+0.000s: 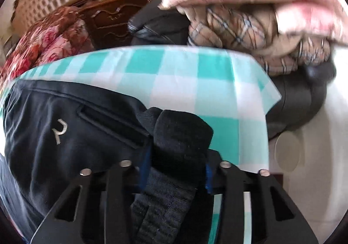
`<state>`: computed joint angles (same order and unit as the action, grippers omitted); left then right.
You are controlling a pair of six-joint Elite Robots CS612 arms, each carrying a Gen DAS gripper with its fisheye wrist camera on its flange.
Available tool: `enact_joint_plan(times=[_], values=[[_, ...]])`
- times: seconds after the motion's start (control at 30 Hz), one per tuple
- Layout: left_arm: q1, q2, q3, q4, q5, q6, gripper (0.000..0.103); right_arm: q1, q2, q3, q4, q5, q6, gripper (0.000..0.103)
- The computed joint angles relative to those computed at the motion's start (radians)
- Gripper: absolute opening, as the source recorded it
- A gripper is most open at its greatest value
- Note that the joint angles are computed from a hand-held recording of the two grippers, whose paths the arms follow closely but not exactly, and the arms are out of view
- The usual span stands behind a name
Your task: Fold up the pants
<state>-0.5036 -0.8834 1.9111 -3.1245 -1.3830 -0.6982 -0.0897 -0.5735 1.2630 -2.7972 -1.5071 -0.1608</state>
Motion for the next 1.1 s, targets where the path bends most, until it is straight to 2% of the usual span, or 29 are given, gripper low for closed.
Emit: enact_joint_plan(times=[0.13, 0.27, 0.37, 0.47, 0.53, 0.6, 0.7, 0.73, 0.83, 0.87, 0.93, 1.0, 1.1], values=[[0.000, 0.005, -0.001, -0.019, 0.014, 0.012, 0.101, 0.019, -0.054, 0.108, -0.209, -0.021, -0.042, 0.032], [0.013, 0.017, -0.022, -0.034, 0.019, 0.021, 0.101, 0.044, -0.119, 0.260, -0.497, 0.005, -0.123, 0.032], [0.038, 0.036, -0.053, -0.091, -0.007, 0.006, 0.101, 0.070, -0.161, 0.381, -0.699, 0.025, -0.191, 0.032], [0.070, 0.062, -0.099, -0.137, -0.066, -0.014, 0.100, 0.094, -0.196, 0.494, -0.836, 0.046, -0.240, 0.031], [0.096, 0.085, -0.139, -0.142, -0.128, -0.042, 0.099, 0.094, -0.218, 0.560, -0.880, 0.099, -0.219, 0.031], [0.130, 0.118, -0.193, -0.138, -0.229, -0.083, 0.088, 0.094, -0.231, 0.613, -0.916, 0.134, -0.187, 0.031], [0.161, 0.155, -0.257, -0.114, -0.297, -0.136, 0.075, 0.087, -0.252, 0.682, -0.932, 0.203, -0.148, 0.030], [0.166, 0.162, -0.269, -0.113, -0.305, -0.146, 0.073, 0.084, -0.261, 0.705, -0.932, 0.229, -0.138, 0.029], [0.176, 0.174, -0.287, -0.130, -0.310, -0.171, 0.072, 0.035, -0.293, 0.776, -0.913, 0.405, -0.088, 0.028], [0.178, 0.178, -0.290, -0.144, -0.318, -0.174, 0.072, 0.004, -0.297, 0.793, -0.903, 0.498, -0.057, 0.028], [0.184, 0.189, -0.300, -0.157, -0.342, -0.175, 0.072, -0.042, -0.284, 0.806, -0.911, 0.598, 0.011, 0.028], [0.192, 0.211, -0.323, -0.165, -0.388, -0.187, 0.061, -0.062, -0.275, 0.807, -0.885, 0.628, 0.055, 0.028], [0.206, 0.247, -0.375, -0.157, -0.437, -0.200, 0.050, -0.059, -0.272, 0.807, -0.831, 0.595, 0.031, 0.028]])
